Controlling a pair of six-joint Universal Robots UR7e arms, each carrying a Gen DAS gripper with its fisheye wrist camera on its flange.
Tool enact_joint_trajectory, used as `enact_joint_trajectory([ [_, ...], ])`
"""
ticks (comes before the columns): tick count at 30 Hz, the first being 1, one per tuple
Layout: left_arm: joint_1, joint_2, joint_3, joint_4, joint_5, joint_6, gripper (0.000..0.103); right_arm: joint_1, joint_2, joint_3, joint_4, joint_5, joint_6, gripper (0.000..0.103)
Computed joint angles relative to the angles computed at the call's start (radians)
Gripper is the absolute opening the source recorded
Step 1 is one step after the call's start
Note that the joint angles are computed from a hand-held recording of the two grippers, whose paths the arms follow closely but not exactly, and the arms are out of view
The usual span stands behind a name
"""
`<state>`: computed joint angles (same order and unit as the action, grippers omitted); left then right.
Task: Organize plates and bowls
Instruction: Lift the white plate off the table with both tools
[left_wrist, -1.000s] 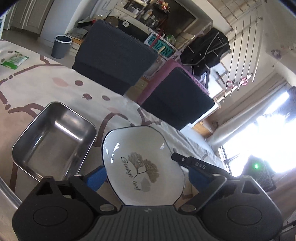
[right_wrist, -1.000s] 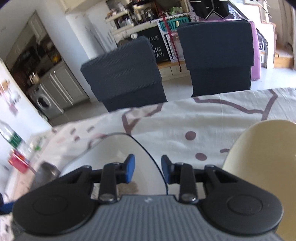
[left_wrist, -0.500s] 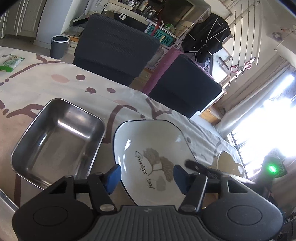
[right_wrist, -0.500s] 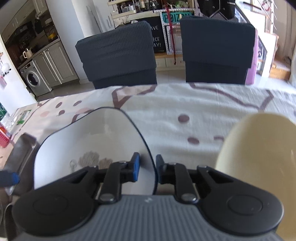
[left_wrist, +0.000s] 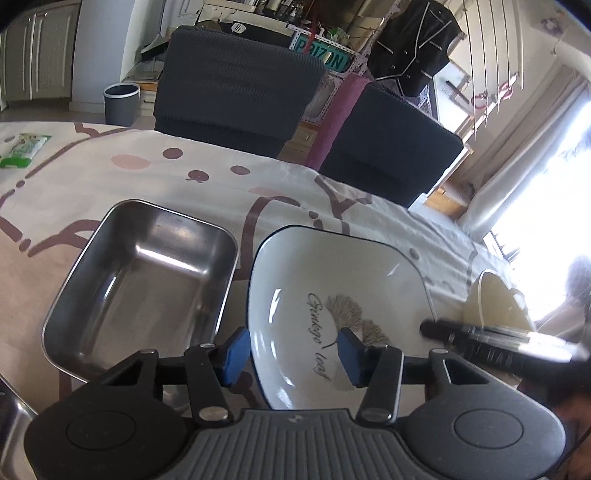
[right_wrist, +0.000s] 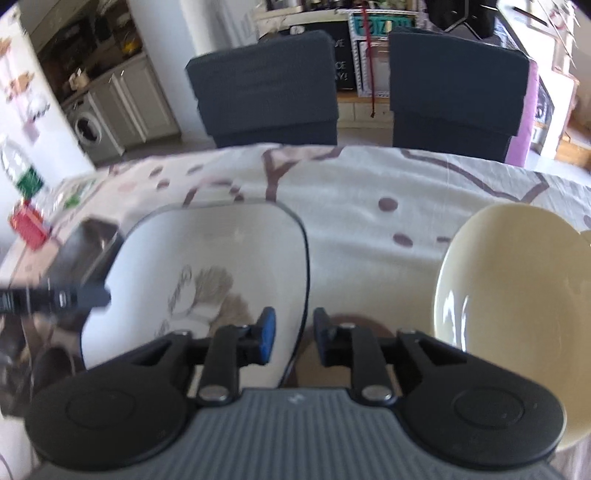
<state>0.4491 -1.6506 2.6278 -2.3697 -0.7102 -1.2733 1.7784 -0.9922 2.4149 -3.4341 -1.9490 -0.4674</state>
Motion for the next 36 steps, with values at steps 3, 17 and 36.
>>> enact_joint_trajectory([
  [3, 0.013, 0.015, -0.008, 0.017, -0.007, 0.001, 0.053, 0.006, 0.034, -0.034, -0.018, -0.014, 0.024, 0.031],
  [17, 0.053, 0.093, -0.03, 0.012, 0.014, 0.039, 0.034, -0.012, 0.107, -0.07, -0.04, -0.023, -0.004, 0.019],
  [36, 0.095, 0.22, -0.072, -0.03, 0.129, 0.104, 0.025, -0.046, 0.15, -0.058, -0.147, 0.018, -0.018, 0.023],
])
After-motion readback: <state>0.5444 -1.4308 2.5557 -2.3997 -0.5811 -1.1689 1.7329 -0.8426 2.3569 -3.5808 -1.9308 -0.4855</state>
